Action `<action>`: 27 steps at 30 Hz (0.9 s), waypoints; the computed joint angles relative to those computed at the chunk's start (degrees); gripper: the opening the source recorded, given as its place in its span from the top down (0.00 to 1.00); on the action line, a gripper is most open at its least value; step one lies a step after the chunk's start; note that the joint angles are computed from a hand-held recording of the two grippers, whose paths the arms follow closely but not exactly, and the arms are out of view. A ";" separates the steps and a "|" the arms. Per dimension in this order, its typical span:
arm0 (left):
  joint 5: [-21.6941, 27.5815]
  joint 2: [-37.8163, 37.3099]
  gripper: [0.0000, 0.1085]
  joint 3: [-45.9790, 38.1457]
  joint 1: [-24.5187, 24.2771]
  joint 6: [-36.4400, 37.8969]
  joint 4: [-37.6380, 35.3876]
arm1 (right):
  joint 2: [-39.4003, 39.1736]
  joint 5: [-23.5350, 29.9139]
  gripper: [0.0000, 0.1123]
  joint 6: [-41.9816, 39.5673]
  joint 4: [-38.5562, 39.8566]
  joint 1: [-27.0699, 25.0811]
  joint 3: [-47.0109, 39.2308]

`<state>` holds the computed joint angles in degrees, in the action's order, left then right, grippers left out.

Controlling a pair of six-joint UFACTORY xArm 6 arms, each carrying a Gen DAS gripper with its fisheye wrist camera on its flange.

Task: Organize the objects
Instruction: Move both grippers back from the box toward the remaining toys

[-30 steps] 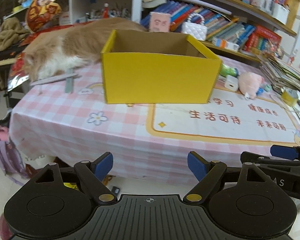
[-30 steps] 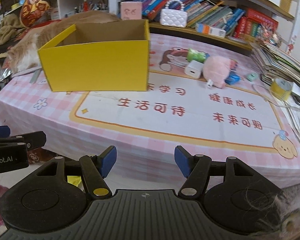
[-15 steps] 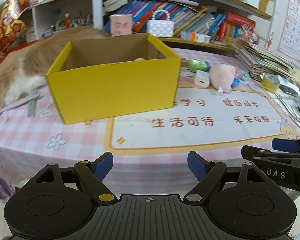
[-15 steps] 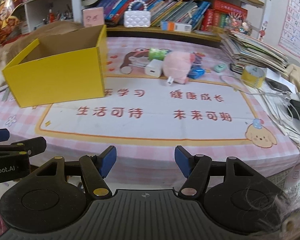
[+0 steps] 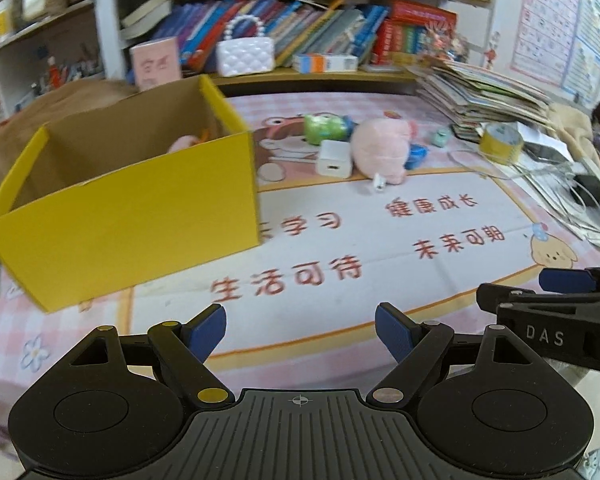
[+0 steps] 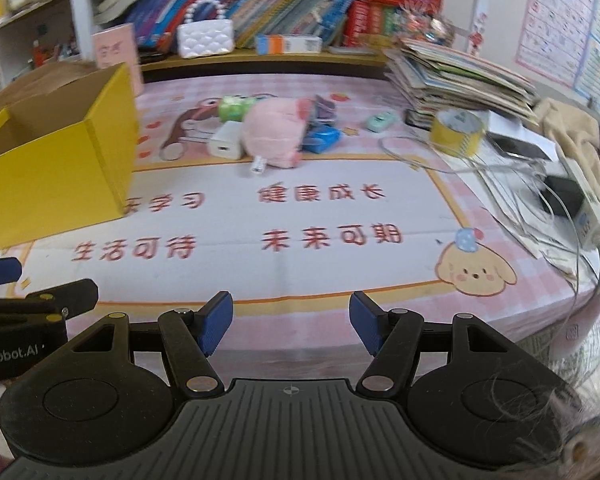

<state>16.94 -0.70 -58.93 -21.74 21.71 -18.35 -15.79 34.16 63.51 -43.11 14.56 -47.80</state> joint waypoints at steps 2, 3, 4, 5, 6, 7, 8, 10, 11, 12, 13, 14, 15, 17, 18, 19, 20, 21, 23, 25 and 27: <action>-0.19 1.22 0.22 -1.26 -0.67 -0.94 1.67 | 0.29 -0.68 0.45 -0.48 0.51 -1.25 -0.08; -0.18 1.76 0.22 -1.91 -0.95 -1.40 2.27 | 0.46 -1.02 0.45 -0.87 0.77 -1.87 -0.17; -0.14 2.27 0.22 -2.52 -1.20 -1.66 2.56 | 0.71 -1.46 0.45 -1.51 1.13 -2.54 -0.31; -0.11 2.98 0.22 -3.27 -1.46 -2.17 3.05 | 1.15 -1.88 0.45 -2.35 1.62 -3.19 -0.60; -0.02 3.67 0.22 -4.03 -1.70 -2.95 3.81 | 1.61 -2.27 0.45 -3.36 2.24 -3.83 -0.92; 0.10 4.33 0.22 -4.77 -1.91 -3.76 4.55 | 2.05 -2.65 0.45 -4.33 2.87 -4.43 -1.22; 0.29 5.02 0.22 -5.63 -2.11 -4.52 5.15 | 2.54 -3.12 0.45 -5.42 3.64 -5.14 -1.56; 0.84 6.37 0.22 -7.41 -2.48 -5.94 5.93 | 3.61 -4.03 0.45 -7.69 5.14 -6.45 -2.36; 1.10 7.06 0.22 -8.34 -2.68 -6.67 6.29 | 4.17 -4.47 0.45 -8.69 5.71 -7.02 -2.79; 1.33 7.91 0.22 -9.42 -2.93 -7.56 6.81 | 4.72 -5.07 0.45 -9.90 6.42 -7.71 -3.20; 1.41 8.64 0.22 -10.31 -3.17 -8.54 7.58 | 5.12 -5.47 0.45 -10.81 6.96 -8.19 -3.53; 1.46 9.38 0.22 -11.20 -3.42 -9.70 8.61 | 5.60 -5.97 0.45 -11.98 7.66 -8.80 -3.95; 1.57 10.24 0.22 -12.30 -3.67 -10.81 9.62 | 6.19 -6.54 0.45 -13.01 8.23 -9.42 -4.44; 1.76 11.80 0.22 -14.24 -4.10 -13.20 11.64 | 7.25 -7.59 0.45 -15.15 9.41 -10.62 -5.35; 1.93 12.57 0.22 -15.30 -4.27 -14.52 12.71 | 7.88 -8.21 0.45 -16.34 10.06 -11.29 -5.87; 2.06 13.29 0.22 -16.31 -4.44 -15.96 13.85 | 8.41 -8.72 0.45 -17.44 10.65 -11.85 -6.36; 2.15 13.92 0.22 -17.18 -4.63 -17.55 15.11 | 8.94 -9.22 0.45 -18.71 11.38 -12.45 -6.86; 2.25 14.59 0.22 -18.11 -4.78 -19.14 16.33 | 9.42 -9.72 0.45 -20.04 12.19 -13.01 -7.31; 2.52 15.93 0.22 -20.00 -5.03 -22.32 18.63 | 10.37 -10.84 0.45 -22.80 13.84 -14.07 -8.11; 3.32 17.40 0.22 -22.14 -5.29 -25.34 21.00 | 11.62 -11.87 0.45 -25.81 15.80 -15.07 -9.16; 4.01 18.94 0.22 -24.32 -5.57 -28.41 23.64 | 13.05 -12.89 0.45 -29.13 18.27 -16.07 -10.36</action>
